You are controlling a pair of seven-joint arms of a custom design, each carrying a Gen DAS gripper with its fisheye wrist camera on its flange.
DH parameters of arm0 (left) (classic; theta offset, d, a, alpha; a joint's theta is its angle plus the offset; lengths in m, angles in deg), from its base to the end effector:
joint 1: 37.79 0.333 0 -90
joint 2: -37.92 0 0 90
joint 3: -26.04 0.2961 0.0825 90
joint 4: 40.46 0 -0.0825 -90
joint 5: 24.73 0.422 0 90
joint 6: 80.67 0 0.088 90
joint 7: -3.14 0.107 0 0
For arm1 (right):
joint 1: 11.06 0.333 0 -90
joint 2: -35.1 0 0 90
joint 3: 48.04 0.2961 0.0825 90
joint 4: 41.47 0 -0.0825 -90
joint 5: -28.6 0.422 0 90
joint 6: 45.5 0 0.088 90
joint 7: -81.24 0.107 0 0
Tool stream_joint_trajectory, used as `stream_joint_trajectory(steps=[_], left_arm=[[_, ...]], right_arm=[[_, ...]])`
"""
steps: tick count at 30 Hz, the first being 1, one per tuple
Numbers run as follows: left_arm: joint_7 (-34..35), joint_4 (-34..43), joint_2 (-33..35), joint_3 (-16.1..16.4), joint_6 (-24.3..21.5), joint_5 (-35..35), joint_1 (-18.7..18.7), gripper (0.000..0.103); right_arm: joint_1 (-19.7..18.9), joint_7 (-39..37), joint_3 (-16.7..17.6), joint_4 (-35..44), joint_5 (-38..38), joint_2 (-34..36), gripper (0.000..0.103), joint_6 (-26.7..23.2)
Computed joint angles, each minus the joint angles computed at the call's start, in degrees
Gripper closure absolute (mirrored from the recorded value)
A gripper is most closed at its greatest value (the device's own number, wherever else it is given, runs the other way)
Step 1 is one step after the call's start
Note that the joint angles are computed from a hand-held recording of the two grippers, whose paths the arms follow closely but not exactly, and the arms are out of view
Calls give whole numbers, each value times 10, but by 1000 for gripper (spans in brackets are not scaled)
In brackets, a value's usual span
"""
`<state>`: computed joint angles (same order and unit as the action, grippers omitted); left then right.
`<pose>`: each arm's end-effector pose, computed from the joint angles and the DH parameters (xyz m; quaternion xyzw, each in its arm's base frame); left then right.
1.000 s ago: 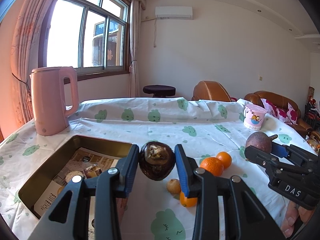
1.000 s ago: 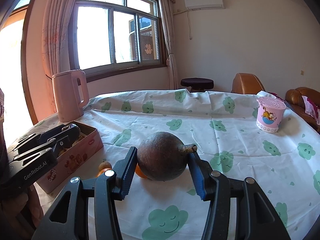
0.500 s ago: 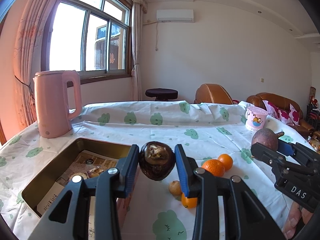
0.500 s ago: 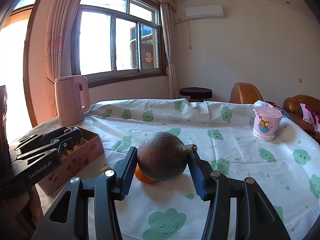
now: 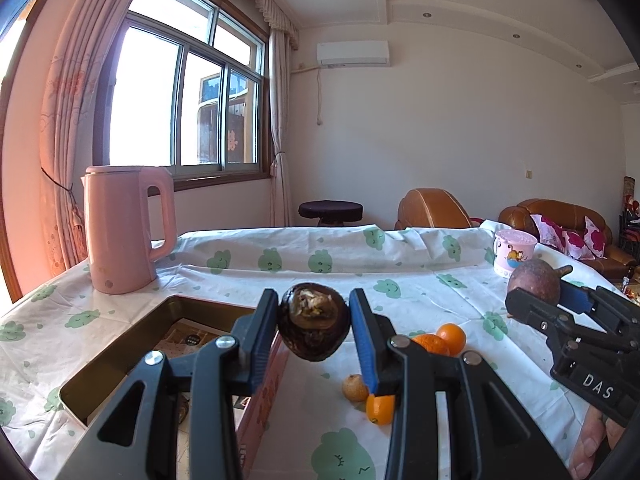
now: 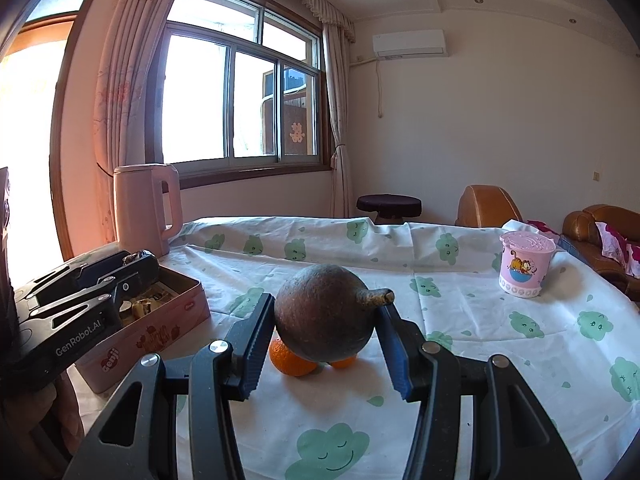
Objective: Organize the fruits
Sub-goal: 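Carry the mangosteen with the left tool while the right tool carries the purple fruit into the tin box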
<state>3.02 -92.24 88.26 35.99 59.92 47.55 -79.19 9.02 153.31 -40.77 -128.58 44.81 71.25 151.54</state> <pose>0.6851 -0.4954 0.4269 -0.5961 0.5251 -0.4037 0.4537 0.7036 0.3000 0.4120 -0.6648 0.4510 -0.3286 0.4966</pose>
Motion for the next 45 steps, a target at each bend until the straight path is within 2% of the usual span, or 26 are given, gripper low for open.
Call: stream_joint_trajectory(steps=[14,24,35,45], left_arm=[[-38,-24,-17,4,-8,45,-10,65],[-58,-83,-58,-8,-9,63,-4,65],[-99,-193,-140,-47,-43,88,37,65],[-106,-265,-194,-89,-68,83,85,65]], right_arm=[[-16,12,19,-35,-41,-9,50,83],[0,-2,9,-10,-35,2,50,49],[-40,0,95,48,-124,35,50,-12],[-58,-37,163,111,-145,78,50,-61]])
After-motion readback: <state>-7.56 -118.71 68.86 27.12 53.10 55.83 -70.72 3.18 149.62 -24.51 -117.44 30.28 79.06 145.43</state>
